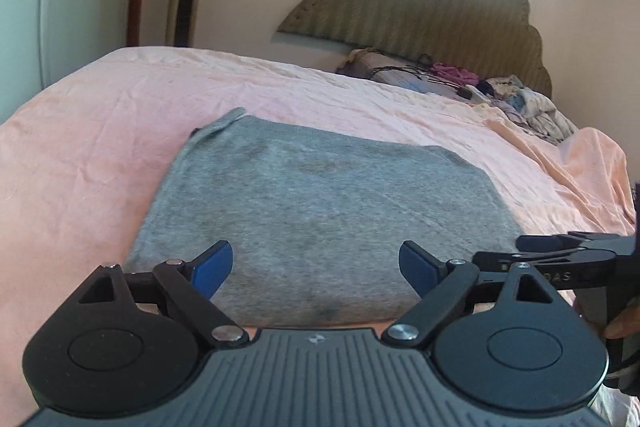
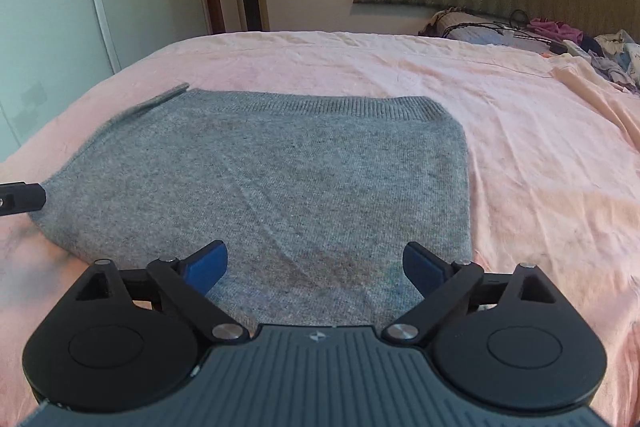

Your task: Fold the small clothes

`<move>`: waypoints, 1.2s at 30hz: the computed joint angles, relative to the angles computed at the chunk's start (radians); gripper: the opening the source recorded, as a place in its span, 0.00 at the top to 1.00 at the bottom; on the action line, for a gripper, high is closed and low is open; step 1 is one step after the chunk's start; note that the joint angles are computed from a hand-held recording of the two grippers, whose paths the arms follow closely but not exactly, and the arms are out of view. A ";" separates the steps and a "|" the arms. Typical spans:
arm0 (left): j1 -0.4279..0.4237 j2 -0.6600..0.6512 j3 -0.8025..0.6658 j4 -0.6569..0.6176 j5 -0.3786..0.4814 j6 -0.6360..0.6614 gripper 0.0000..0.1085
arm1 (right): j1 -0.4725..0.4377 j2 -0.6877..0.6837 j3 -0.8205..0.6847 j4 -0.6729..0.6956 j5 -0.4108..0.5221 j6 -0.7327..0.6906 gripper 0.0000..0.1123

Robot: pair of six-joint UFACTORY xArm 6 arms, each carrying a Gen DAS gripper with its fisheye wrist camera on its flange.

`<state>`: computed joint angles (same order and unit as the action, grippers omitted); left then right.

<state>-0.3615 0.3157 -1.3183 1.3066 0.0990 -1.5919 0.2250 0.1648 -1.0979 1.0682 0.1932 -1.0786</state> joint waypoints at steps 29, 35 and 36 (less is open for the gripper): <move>-0.013 0.074 -0.001 -0.162 0.170 0.251 0.06 | -0.027 0.020 -0.048 -0.198 0.083 0.147 0.09; -0.008 0.073 0.001 -0.154 0.159 0.245 0.06 | 0.027 0.209 -0.295 -0.329 0.093 0.275 0.08; -0.006 0.073 0.001 -0.151 0.154 0.242 0.06 | 0.030 0.246 -0.334 -0.392 0.095 0.328 0.08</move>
<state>-0.3673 0.3884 -1.3170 1.1555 0.2532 -1.3500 0.2546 0.4110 -1.4315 0.6759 0.2887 -0.7502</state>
